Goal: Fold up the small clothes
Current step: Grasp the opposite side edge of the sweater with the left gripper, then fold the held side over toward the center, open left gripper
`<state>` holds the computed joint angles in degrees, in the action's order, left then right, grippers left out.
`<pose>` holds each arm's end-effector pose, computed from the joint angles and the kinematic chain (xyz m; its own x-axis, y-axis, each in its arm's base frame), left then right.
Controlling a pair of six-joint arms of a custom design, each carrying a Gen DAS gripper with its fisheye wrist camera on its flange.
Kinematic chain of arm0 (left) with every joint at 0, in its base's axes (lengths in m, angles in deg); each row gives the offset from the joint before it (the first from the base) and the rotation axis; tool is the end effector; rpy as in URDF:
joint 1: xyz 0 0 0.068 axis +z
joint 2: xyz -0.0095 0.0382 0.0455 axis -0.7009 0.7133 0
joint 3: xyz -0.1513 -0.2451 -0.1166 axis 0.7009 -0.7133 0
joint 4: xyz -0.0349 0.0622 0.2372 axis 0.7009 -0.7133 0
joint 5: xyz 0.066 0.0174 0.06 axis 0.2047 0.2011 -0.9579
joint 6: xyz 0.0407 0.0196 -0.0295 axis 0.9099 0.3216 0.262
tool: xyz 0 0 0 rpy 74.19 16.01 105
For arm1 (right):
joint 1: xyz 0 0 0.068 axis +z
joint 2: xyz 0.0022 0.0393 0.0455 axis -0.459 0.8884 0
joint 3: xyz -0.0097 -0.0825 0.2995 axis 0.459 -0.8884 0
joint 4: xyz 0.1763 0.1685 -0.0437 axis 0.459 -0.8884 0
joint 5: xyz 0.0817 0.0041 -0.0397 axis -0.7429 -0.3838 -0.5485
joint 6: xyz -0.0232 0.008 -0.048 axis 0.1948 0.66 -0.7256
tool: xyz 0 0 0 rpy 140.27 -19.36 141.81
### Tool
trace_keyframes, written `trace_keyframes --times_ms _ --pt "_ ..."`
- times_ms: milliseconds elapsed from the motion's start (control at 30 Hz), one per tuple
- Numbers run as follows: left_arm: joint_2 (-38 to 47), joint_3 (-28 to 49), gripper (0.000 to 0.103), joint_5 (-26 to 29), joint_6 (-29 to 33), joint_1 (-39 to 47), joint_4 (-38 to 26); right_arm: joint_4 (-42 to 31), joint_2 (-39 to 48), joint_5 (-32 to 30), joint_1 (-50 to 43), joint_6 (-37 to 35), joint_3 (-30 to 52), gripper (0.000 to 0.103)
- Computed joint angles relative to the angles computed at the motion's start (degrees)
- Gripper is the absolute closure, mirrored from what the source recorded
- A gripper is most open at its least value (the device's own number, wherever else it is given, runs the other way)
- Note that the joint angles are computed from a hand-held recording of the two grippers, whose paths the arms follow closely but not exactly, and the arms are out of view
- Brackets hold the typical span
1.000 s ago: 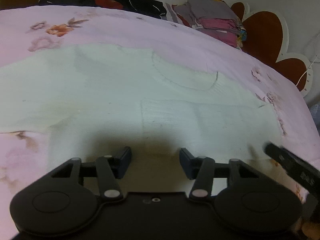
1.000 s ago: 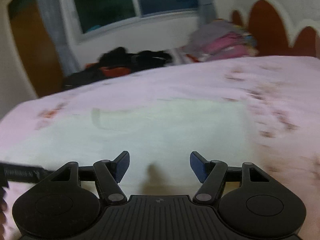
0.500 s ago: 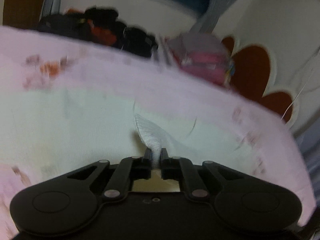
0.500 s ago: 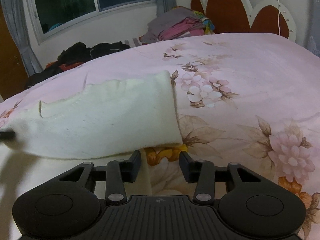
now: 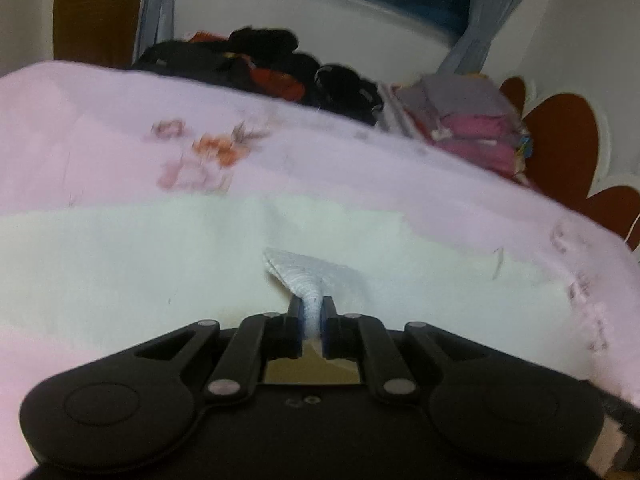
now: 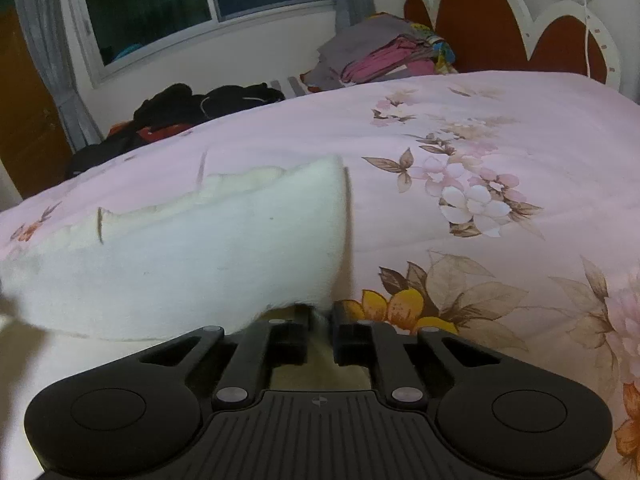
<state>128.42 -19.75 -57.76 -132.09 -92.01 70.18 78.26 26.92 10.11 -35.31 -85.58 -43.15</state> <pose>0.1912 -0.1793 0.1028 -0.6397 -0.4245 -0.6408 -0.3610 0.9019 -0.2372 0.2235 -0.0192 0.0861 -0.7343 0.0379 -0.6778 -0.1407 0.9683 0.2066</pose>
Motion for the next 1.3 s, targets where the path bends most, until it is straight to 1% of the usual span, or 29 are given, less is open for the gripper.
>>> trace_keyframes --times_ms 100,133,167,200,233,267,300,333,367,400,433,500,533,600,667,733,800,867,933,1000,1067,1100,1167,1233,1300 --pt "3.93 0.87 0.094 1.54 0.27 0.64 0.13 -0.46 0.53 -0.15 -1.93 0.28 0.24 0.096" --pt "4.68 1.19 0.09 1.8 0.98 0.76 -0.15 -1.35 -0.38 0.52 -1.51 0.04 0.23 0.096" --pt "5.32 1.93 0.086 0.58 1.14 0.08 -1.69 -1.69 -0.86 0.78 -1.38 -0.31 0.13 0.096" --pt "5.41 2.53 0.078 -0.74 1.21 -0.61 -3.45 -2.79 -1.6 0.47 -1.81 -0.49 0.17 0.095" --pt "4.88 3.13 0.073 -2.19 0.6 -1.49 -5.98 -4.1 -2.66 -0.7 -2.82 -1.03 0.11 0.095" --pt "3.84 2.81 0.071 -3.32 -0.41 -2.35 -7.4 -5.44 -4.17 -1.69 -3.83 -1.81 -0.18 0.095" --pt "2.78 2.67 0.064 -4.88 -1.7 -2.95 -9.0 -6.39 -5.77 -2.49 -4.66 -2.6 -0.58 0.094" --pt "1.7 2.01 0.059 -7.07 -3.47 -4.05 -10.06 -7.56 -7.48 -3.65 -5.61 -3.26 -0.69 0.088" --pt "0.71 2.06 0.057 -8.97 -5.21 -5.35 -11.75 -8.31 -8.84 -4.57 -6.29 -3.23 -0.54 0.082" --pt "-0.39 2.43 0.055 -10.74 -5.97 -6.28 -13.14 -8.72 -9.25 -5.25 -6.63 -3.1 0.12 0.068" --pt "-1.23 2.9 0.051 -11.28 -5.11 -6.66 -13.35 -9.07 -9.41 -5.13 -6.2 -2.63 1.11 0.058" --pt "-1.44 3.77 0.047 -10.06 -0.97 -6.24 -11.2 -9.27 -8.1 -4.41 -4.62 -1.34 3.71 0.058" --pt "-0.63 4.7 0.047 -9.27 1.06 -5.87 -10.18 -10.26 -6.91 -4.36 -3.66 -0.47 5.66 0.058" --pt "1.66 6.54 0.047 -8.37 2.65 -5.41 -9.78 -13.65 -4.2 -4.6 -2.08 1.29 10.11 0.058" --pt "3.93 7.63 0.047 -7.52 2.87 -4.86 -8.83 -14.33 -2.78 -5.36 -1.72 4.03 12.54 0.058" --pt "5.79 8.05 0.047 -5.93 2.97 -3.95 -8.26 -16.42 -2.96 -5.2 -1.57 4.42 14.49 0.058" --pt "6.56 6.57 0.047 -5.0 3.4 -3.6 -5.78 -18.71 -5.05 -5.86 -2.91 2.42 14.54 0.058" --pt "6.9 5.23 0.046 -4.79 3.2 -3.67 -4.73 -19.06 -7.52 -5.92 -4.96 -0.31 12.8 0.058" --pt "7.93 4.99 0.046 -3.85 2.7 -3.22 -3.98 -20.88 -7.2 -6.3 -5.92 -1.35 13.16 0.058" --pt "8.8 5.03 0.045 -4.11 2.31 -3.4 -3.46 -19.94 -4.86 -6.14 -4.68 -0.49 14.23 0.058" --pt "9.16 6.07 0.042 -4.46 2.55 -3.72 -4.82 -15.83 -1.7 -5.34 -2.1 1.61 15.04 0.058" --pt "9.28 6.55 0.042 -4.55 2.83 -3.85 -5.52 -15.6 0.38 -3.87 -0.19 3.05 16.68 0.058" --pt "9.45 6.8 0.041 -4.52 3.37 -3.81 -5.71 -17.23 4.02 -3.7 1.8 5.74 20.58 0.058" --pt "9.5 6.48 0.041 -4.61 3.38 -3.96 -5.36 -17.44 7.22 -1.12 3.62 7.98 23.74 0.058" --pt "9.81 6.28 0.037 -4.84 3.45 -3.87 -5.18 -15.45 9.18 2.0 5.01 7.61 24.81 0.059"
